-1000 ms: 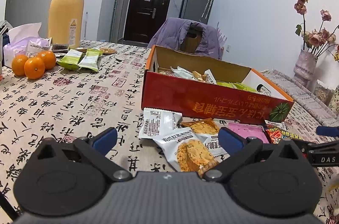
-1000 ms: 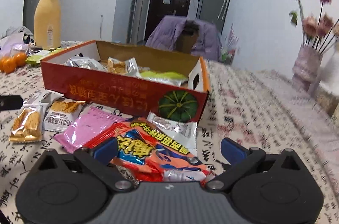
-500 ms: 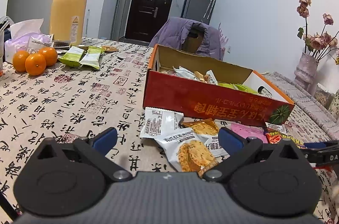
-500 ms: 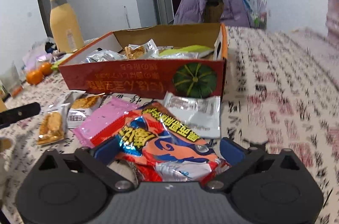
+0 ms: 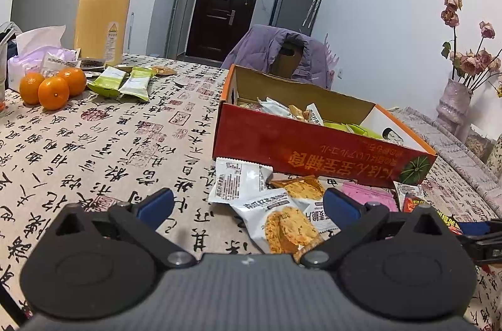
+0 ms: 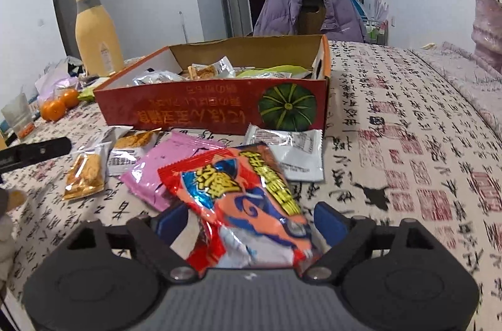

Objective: Organize snacks
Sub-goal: 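Grasp the red-silver chip bag with the right gripper, then grasp the orange biscuit packet with the left gripper while the right holds the chip bag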

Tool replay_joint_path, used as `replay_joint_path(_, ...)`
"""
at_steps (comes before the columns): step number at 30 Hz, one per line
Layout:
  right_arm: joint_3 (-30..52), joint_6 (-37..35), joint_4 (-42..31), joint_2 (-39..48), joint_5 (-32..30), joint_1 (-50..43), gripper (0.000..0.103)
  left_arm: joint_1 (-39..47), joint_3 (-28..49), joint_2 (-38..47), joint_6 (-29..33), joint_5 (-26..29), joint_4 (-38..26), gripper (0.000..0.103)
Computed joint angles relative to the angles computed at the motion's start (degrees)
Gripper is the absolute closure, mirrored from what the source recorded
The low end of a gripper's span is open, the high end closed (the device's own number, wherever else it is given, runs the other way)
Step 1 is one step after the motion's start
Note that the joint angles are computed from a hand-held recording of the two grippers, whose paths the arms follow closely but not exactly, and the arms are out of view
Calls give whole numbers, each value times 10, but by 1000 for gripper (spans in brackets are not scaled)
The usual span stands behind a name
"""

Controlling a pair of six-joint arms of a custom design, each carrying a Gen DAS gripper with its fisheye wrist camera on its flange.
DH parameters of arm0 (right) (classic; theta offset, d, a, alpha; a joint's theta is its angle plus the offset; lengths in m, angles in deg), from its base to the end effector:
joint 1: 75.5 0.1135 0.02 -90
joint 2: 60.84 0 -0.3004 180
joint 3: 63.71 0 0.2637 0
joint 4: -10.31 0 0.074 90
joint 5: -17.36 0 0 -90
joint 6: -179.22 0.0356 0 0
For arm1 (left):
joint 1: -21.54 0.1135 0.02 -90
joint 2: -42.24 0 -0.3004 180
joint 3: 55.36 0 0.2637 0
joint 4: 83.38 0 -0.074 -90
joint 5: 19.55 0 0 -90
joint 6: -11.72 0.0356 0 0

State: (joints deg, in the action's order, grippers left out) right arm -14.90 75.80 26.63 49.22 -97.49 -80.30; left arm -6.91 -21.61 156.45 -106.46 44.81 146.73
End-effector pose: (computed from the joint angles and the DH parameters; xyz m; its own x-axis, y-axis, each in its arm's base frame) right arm 0.3252 -0.0123 0.0894 -0.6334 -0.1582 -0.7575 -0.3779 0.9175 0.1244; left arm 0.2522 -0.1191 0.0738 -0.4394 -0.2462 -0.8639 -0.1206 0.9692 -0.2148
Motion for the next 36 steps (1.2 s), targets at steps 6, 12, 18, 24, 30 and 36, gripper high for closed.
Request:
replay_joint_path(6, -8, -9, 38, 17, 48, 30, 31, 5, 3, -2, -4, 10, -11, 0)
replay_joint_path(12, -55, 6, 95, 0, 44, 16, 46, 1, 11, -8, -2, 2, -36, 0)
replay_joint_path(18, -109, 46, 186, -16, 29, -3, 46, -17, 67, -30, -3, -33, -182, 0)
replay_joint_path(24, -134, 65, 232, -26, 34, -7, 46, -45, 134, -44, -30, -77, -321, 0)
replay_joint_path(30, -157, 68, 265, -24, 28, -9, 46, -36, 220, -19, -79, -69, -466, 1)
replay_joint_path(36, -172, 74, 300, -11, 24, -15, 46, -37, 246, 4, -101, -63, -501, 10)
